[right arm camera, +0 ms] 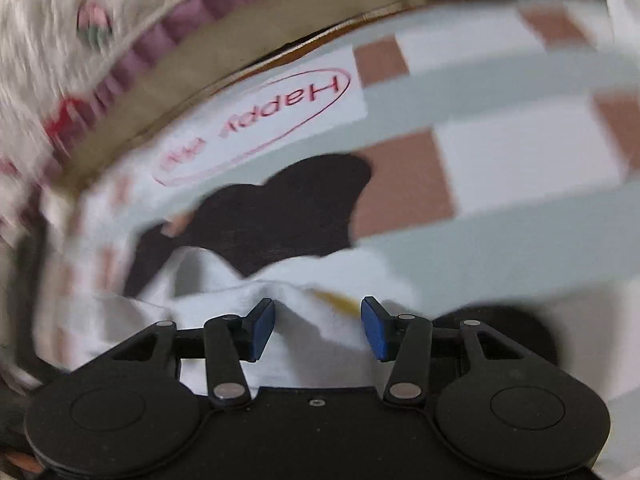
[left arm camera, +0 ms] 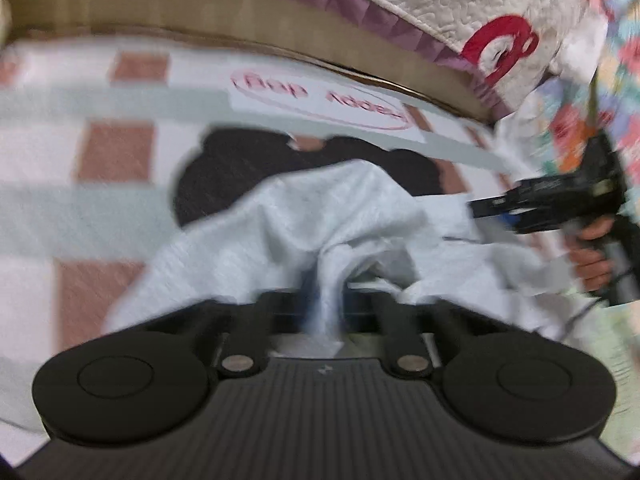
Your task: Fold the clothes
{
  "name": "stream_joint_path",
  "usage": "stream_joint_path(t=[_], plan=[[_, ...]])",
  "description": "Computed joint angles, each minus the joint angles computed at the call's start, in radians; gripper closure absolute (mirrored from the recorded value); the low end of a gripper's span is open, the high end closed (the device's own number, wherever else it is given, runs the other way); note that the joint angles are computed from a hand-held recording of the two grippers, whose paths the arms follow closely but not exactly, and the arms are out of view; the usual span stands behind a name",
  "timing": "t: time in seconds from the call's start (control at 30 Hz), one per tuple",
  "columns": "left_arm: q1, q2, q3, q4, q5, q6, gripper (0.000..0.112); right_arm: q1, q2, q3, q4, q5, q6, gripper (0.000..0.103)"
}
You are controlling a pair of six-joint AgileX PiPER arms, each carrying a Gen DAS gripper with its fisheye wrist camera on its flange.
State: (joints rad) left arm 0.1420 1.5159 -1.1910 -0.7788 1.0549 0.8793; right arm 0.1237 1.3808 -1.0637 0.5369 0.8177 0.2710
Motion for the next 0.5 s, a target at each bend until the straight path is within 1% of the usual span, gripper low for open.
stream_joint_path(t=[0.03, 0.07, 0.1, 0.13, 0.17, 0.2, 0.27, 0.3, 0.33, 0.37, 0.43, 0.5], plan=[[0.0, -0.043, 0.016, 0.019, -0.058, 0.015, 0.107, -0.003, -0.022, 0.032, 0.079, -0.017, -0.082, 0.097], [0.018, -0.088, 0.022, 0.028, -0.109, 0.018, 0.107, 0.015, -0.054, 0.052, 0.138, -0.037, -0.167, 0.098], [0.048, -0.115, 0.011, 0.032, -0.128, 0.001, 0.107, 0.031, -0.082, 0.064, 0.197, -0.048, -0.249, 0.098], [0.091, -0.125, -0.01, 0.024, -0.124, -0.023, 0.107, 0.058, -0.098, 0.045, 0.217, -0.023, -0.296, 0.098], [0.139, -0.121, -0.031, 0.005, -0.104, -0.043, 0.107, 0.097, -0.108, 0.012, 0.207, 0.006, -0.312, 0.098], [0.178, -0.107, -0.054, 0.003, -0.079, -0.072, 0.107, 0.141, -0.094, -0.042, 0.157, 0.063, -0.312, 0.098], [0.207, -0.046, -0.102, 0.081, -0.006, -0.163, 0.106, 0.253, -0.041, -0.176, 0.006, 0.197, -0.255, 0.098], [0.193, -0.02, -0.116, 0.153, 0.013, -0.226, 0.106, 0.308, -0.006, -0.242, -0.063, 0.269, -0.227, 0.096], [0.181, 0.005, -0.129, 0.211, 0.031, -0.276, 0.106, 0.343, 0.031, -0.295, -0.097, 0.334, -0.213, 0.095], [0.174, 0.022, -0.132, 0.24, 0.036, -0.297, 0.106, 0.362, 0.054, -0.324, -0.099, 0.373, -0.221, 0.094], [0.172, 0.043, -0.145, 0.251, 0.047, -0.317, 0.106, 0.379, 0.058, -0.331, -0.12, 0.368, -0.201, 0.092], [0.187, 0.045, -0.158, 0.212, 0.056, -0.305, 0.105, 0.34, 0.044, -0.294, -0.091, 0.316, -0.161, 0.07]])
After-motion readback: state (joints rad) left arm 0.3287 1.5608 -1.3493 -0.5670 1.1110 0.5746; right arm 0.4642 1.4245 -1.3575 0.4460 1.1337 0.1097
